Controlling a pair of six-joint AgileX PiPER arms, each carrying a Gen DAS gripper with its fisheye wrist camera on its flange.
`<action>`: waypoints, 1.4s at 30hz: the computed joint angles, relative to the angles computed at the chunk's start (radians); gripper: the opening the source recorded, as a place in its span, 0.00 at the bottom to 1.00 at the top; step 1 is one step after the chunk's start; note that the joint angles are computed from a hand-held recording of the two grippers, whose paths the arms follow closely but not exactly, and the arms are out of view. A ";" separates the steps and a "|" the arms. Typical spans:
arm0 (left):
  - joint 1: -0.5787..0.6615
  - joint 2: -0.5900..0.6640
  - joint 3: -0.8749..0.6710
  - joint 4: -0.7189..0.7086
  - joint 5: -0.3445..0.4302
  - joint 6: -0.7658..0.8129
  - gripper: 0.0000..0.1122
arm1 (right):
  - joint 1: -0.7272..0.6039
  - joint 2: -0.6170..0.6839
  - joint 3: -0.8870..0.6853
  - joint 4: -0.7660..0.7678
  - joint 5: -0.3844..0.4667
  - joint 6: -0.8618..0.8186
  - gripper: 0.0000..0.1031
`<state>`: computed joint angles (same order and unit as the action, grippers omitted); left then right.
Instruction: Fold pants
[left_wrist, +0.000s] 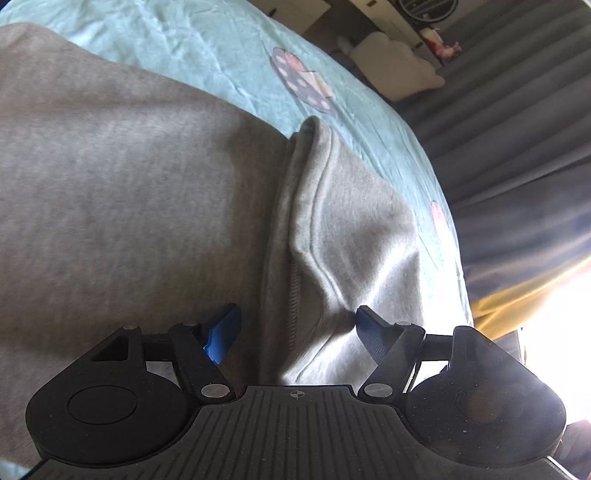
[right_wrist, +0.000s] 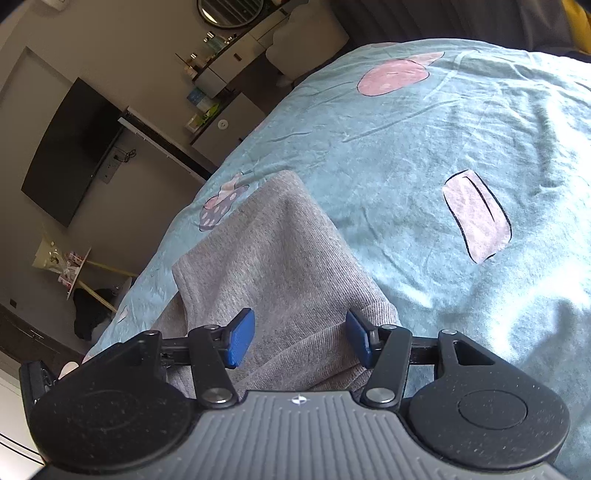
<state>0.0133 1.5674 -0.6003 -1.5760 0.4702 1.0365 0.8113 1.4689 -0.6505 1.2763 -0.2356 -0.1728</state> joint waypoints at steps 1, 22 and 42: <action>-0.003 0.019 -0.013 -0.018 0.011 0.017 0.66 | -0.004 0.001 0.001 -0.028 0.004 0.031 0.53; -0.067 -0.075 -0.090 0.335 -0.039 -0.256 0.14 | 0.034 -0.009 0.001 0.004 -0.041 -0.012 0.56; 0.383 -0.264 0.046 0.547 0.056 -0.174 0.19 | 0.085 0.006 -0.069 0.336 -0.072 -0.438 0.66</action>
<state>0.3960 1.3033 -0.5546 -1.0292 0.5261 0.8626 0.8958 1.4750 -0.7195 1.6127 -0.3080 -0.6109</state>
